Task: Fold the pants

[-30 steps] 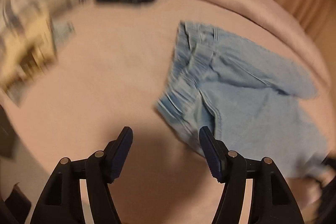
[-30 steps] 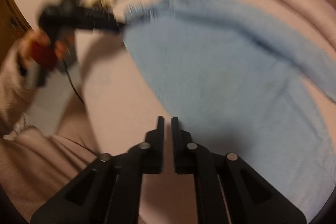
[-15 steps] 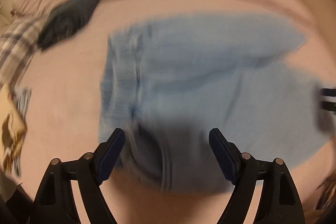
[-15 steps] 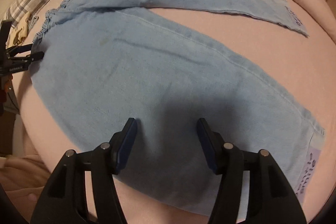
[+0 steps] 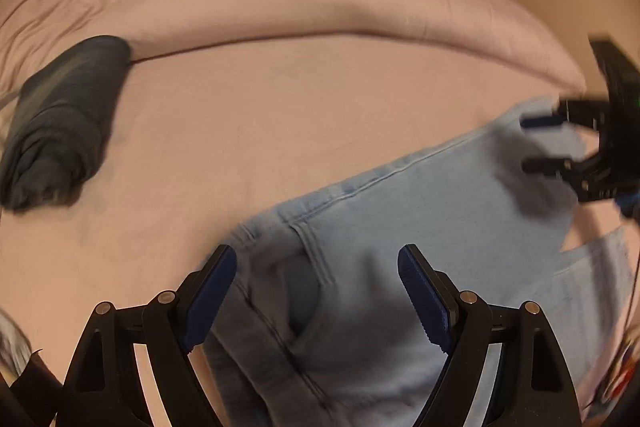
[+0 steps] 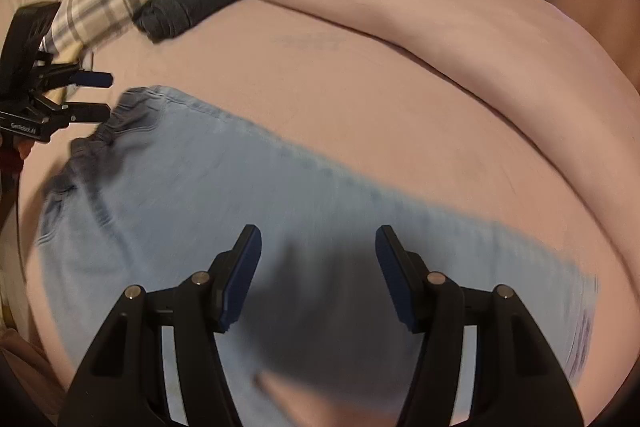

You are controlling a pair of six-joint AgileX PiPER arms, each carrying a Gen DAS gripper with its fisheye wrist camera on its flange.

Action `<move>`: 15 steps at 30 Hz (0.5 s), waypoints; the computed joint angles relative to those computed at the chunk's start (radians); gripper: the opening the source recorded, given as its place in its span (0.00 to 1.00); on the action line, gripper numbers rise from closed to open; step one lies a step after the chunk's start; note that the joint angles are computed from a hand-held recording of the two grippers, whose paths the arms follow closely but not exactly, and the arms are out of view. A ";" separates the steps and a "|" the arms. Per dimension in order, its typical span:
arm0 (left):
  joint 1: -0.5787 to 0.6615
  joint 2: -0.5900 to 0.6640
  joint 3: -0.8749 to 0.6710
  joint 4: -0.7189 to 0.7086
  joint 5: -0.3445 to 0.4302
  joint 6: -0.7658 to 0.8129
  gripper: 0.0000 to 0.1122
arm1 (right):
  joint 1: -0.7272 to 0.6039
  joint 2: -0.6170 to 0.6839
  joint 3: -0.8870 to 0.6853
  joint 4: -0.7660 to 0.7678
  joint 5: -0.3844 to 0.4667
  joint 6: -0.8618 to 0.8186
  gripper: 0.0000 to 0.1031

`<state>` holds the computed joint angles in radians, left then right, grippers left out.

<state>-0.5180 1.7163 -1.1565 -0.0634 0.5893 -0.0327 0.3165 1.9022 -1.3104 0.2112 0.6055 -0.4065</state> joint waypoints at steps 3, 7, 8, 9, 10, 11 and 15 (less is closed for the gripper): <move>0.031 0.076 -0.063 -0.034 0.025 0.129 0.74 | 0.041 0.148 -0.195 -0.097 0.098 0.002 0.57; 0.066 0.190 -0.190 -0.083 0.141 0.228 0.70 | 0.073 0.318 -0.427 -0.140 0.250 -0.054 0.57; 0.060 0.224 -0.220 -0.045 0.175 0.195 0.61 | 0.073 0.371 -0.502 -0.134 0.311 -0.058 0.56; 0.058 0.233 -0.221 -0.033 0.171 0.188 0.61 | 0.072 0.421 -0.574 -0.133 0.376 -0.046 0.55; 0.064 0.218 -0.199 -0.056 0.142 0.217 0.55 | 0.065 0.455 -0.630 -0.121 0.423 -0.040 0.55; 0.069 0.206 -0.184 -0.073 0.130 0.233 0.42 | 0.059 0.458 -0.646 -0.096 0.440 -0.061 0.50; 0.086 0.137 -0.106 -0.144 0.055 0.287 0.19 | 0.104 0.391 -0.543 -0.178 0.362 -0.064 0.09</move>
